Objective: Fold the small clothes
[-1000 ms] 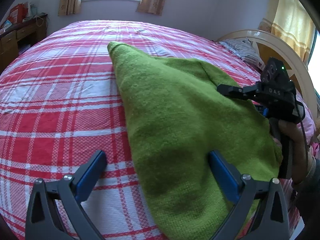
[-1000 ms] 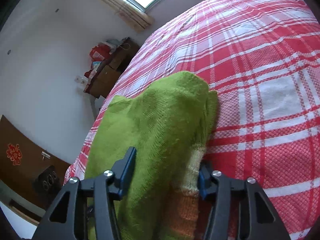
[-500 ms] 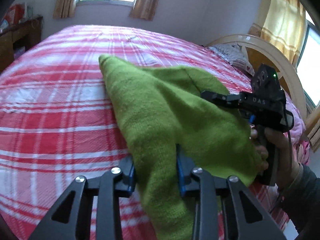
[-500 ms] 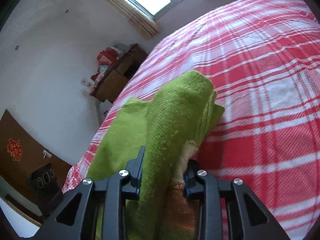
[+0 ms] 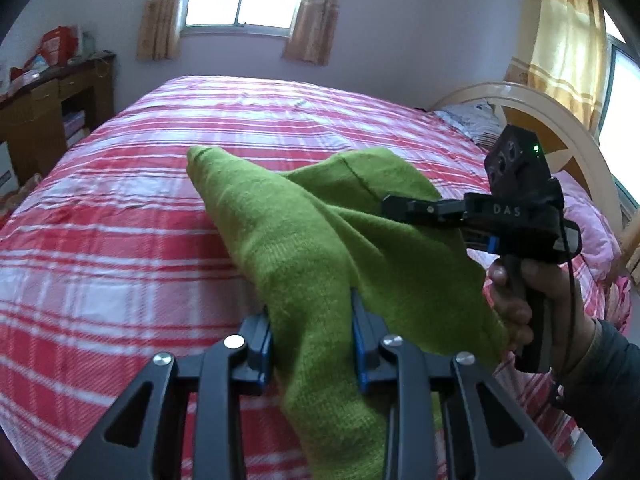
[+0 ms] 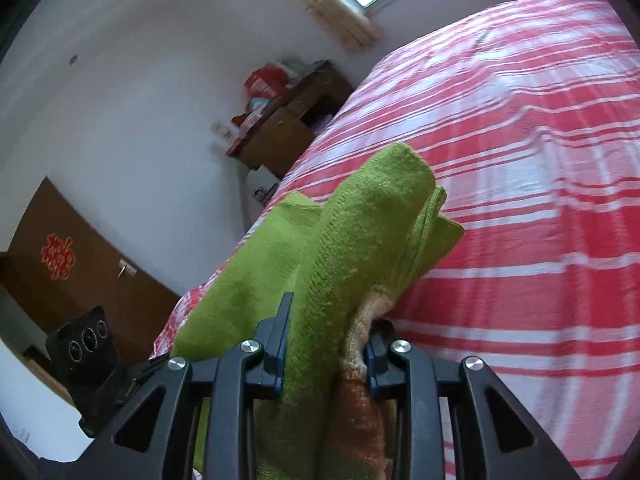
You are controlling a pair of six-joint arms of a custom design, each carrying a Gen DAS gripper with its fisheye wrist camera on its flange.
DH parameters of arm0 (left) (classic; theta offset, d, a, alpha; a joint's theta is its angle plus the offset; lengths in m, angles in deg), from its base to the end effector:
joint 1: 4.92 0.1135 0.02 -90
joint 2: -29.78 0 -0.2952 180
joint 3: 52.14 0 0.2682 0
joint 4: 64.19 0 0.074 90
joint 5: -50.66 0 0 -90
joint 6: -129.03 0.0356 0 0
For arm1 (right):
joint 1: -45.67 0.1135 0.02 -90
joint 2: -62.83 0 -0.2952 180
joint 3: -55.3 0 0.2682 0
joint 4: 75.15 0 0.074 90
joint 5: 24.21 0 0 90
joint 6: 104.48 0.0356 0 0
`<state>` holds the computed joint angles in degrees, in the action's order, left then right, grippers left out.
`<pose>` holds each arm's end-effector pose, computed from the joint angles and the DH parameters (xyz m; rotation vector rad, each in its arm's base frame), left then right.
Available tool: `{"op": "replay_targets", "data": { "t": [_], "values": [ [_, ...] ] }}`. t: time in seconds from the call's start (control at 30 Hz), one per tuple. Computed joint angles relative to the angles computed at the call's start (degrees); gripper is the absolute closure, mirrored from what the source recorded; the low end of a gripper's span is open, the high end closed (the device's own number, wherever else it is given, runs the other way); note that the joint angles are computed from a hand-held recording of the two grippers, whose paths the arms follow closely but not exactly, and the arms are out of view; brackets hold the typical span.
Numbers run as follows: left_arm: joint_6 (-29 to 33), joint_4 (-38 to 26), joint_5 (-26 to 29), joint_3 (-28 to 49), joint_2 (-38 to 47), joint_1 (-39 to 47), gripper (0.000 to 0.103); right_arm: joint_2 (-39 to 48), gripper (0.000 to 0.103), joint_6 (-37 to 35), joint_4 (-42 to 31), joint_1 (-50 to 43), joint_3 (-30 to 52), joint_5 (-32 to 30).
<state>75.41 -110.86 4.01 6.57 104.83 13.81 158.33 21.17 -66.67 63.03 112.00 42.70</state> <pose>0.2413 0.0560 0.2342 0.5774 2.2696 -0.5626 0.3294 0.1176 0.1854 0.0948 2.2051 0.9619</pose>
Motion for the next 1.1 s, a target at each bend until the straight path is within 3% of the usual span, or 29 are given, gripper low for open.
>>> {"op": "replay_targets", "data": {
  "t": [0.67,1.1],
  "values": [
    [11.2,-7.9,6.4,4.3,2.8,16.7,0.072,9.1,0.074,1.3,-1.3,9.3,12.5,1.7],
    [16.2,-10.3,7.1,9.4,8.4,24.3,0.072,17.1,0.074,2.1,-3.0,15.0,22.8,2.1]
  ]
}}
